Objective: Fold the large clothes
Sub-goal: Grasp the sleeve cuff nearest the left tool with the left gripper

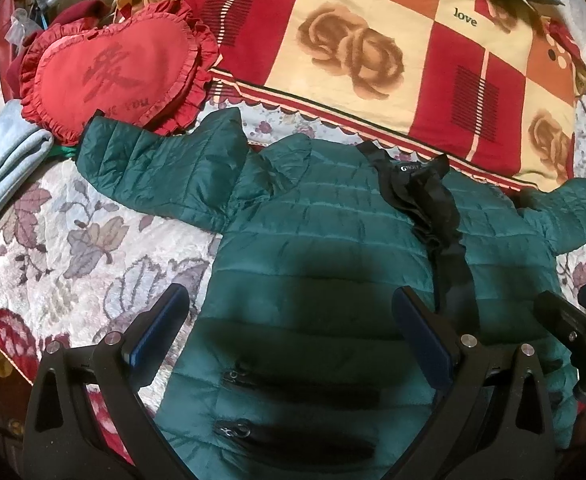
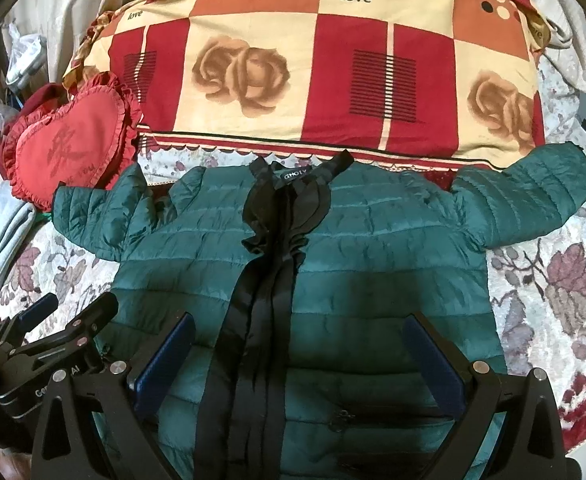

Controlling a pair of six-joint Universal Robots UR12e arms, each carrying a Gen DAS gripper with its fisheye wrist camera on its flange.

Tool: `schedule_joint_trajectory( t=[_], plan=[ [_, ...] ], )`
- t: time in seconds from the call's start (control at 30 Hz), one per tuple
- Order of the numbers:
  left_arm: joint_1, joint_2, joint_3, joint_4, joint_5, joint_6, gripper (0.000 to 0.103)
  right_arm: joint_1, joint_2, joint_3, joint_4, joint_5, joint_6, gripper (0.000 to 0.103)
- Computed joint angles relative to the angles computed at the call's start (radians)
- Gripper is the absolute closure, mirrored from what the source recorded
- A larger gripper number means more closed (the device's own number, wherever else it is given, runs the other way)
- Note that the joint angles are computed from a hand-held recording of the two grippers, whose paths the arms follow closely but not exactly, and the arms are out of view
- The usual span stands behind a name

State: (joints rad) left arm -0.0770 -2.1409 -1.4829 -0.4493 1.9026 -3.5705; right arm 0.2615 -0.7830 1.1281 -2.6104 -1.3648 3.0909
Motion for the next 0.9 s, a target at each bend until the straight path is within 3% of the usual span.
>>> schedule_joint_trajectory(
  t=[0.43, 0.67, 0.9],
  plan=[
    [0.023, 0.003, 0.000, -0.017, 0.005, -0.020, 0.001, 0.000, 0.010, -0.020, 0.019, 0.027, 0.004, 0.000],
    [0.075, 0.006, 0.006, -0.073, 0.024, -0.079, 0.001, -0.002, 0.012, -0.021, 0.035, 0.058, 0.003, 0.000],
    [0.159, -0.019, 0.025, -0.108, 0.082, -0.136, 0.001, -0.004, 0.016, -0.027, 0.055, 0.073, -0.008, 0.000]
  ],
)
